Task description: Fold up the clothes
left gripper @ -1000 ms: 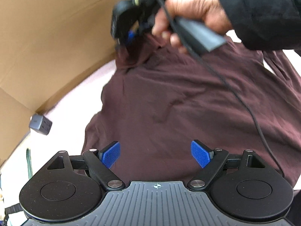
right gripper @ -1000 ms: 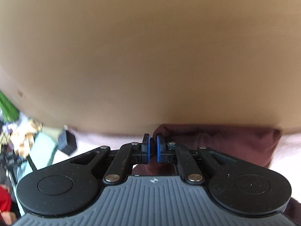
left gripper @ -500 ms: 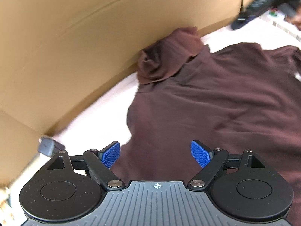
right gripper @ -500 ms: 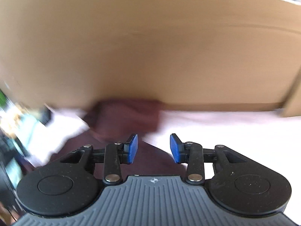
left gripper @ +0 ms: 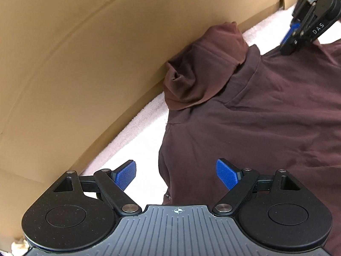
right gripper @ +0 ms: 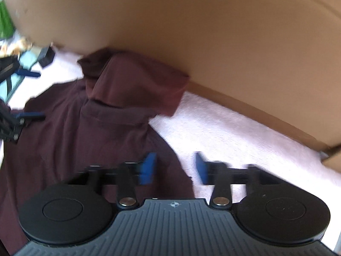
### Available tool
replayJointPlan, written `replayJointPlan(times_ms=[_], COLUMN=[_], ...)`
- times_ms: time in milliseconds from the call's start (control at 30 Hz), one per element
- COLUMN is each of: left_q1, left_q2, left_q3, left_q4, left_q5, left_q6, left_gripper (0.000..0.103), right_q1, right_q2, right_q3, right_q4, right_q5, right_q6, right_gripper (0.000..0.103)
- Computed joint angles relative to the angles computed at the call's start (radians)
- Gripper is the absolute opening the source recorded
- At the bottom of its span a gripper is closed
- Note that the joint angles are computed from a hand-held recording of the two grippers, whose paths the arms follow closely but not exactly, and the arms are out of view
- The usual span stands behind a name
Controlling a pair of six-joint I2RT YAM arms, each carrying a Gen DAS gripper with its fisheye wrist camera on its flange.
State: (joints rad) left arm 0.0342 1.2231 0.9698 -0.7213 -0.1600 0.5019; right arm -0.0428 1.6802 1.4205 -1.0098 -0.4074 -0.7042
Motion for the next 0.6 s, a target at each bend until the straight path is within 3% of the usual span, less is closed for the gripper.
replayJointPlan(times_ms=[200,400,533,600], left_q1=[-0.035,-0.021,0.010,0.041], left_q2=[0.015,0.042,0.020,-0.013], left_q3=[-0.028,-0.017,-0.025,-0.023], left_q4=[0.083,0.122,0.132,0.116], left_q5=[-0.052,-0.068,-0.066,-0.030], left_q6=[0.004,-0.044,-0.055,-0.049], left_gripper=[0.091,0.091,0.091,0.091], right_q1=[-0.018,-0.030,-0.040,-0.061], right_q2=[-0.055,-0.076,-0.078,-0.074], right_q3=[-0.021,-0.112,-0.149,-0.123], right_q4=[0.086,0.227,0.267,0.234], right_q5=[0.039,0.185,0.177,0.159], right_q6=[0.085,0.173,0.216,0.233], right_gripper=[0.002,0.002,0.004,0.027])
